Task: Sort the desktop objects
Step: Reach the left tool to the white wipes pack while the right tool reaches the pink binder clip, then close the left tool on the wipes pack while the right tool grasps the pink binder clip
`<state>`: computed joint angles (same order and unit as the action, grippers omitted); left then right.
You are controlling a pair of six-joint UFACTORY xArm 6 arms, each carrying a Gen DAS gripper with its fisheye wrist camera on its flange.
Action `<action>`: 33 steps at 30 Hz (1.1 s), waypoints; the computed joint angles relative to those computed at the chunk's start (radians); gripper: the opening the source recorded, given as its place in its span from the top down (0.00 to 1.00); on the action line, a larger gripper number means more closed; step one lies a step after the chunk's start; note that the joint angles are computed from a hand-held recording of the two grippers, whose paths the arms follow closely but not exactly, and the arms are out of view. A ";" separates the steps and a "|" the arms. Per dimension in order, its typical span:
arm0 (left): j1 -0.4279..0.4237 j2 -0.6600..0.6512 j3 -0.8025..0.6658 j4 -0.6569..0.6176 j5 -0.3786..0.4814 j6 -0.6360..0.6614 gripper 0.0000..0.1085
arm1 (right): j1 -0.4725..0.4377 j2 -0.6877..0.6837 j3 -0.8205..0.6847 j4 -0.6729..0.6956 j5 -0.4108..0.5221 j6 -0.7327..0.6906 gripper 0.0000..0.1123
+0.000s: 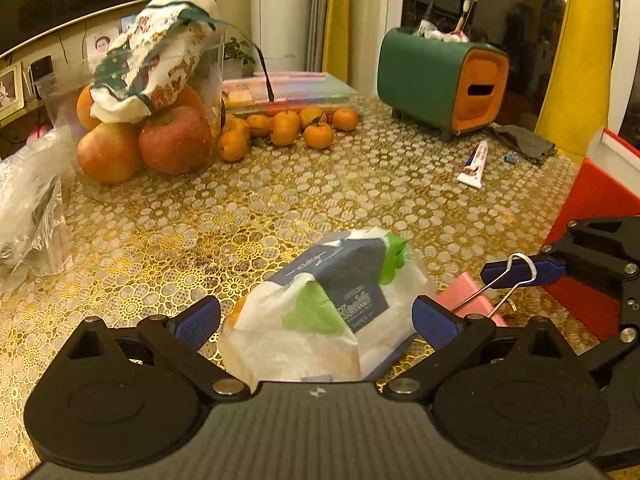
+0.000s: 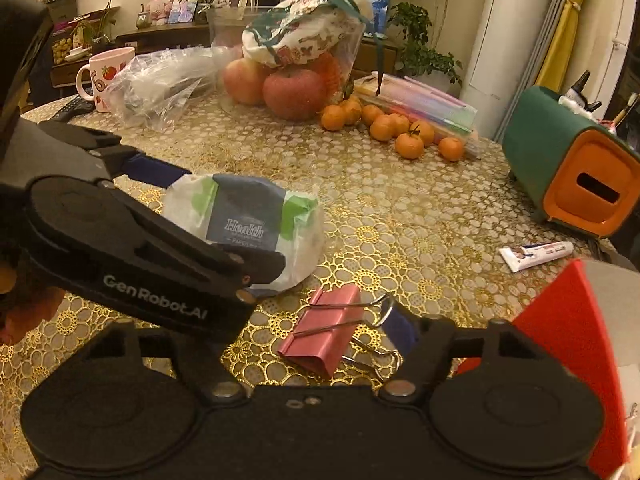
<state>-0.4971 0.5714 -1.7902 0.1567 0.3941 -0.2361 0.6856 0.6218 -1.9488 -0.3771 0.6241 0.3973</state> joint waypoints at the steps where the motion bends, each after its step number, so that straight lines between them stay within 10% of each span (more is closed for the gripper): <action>1: 0.001 0.005 -0.002 -0.009 -0.001 0.004 0.06 | -0.001 0.003 -0.001 0.006 -0.002 -0.001 0.37; 17: 0.004 0.008 0.006 -0.119 -0.019 0.041 0.41 | -0.016 -0.013 0.042 0.016 -0.047 0.069 0.67; 33: -0.009 -0.125 0.158 0.004 -0.060 -0.088 0.67 | 0.010 -0.112 0.139 0.027 -0.048 0.061 0.75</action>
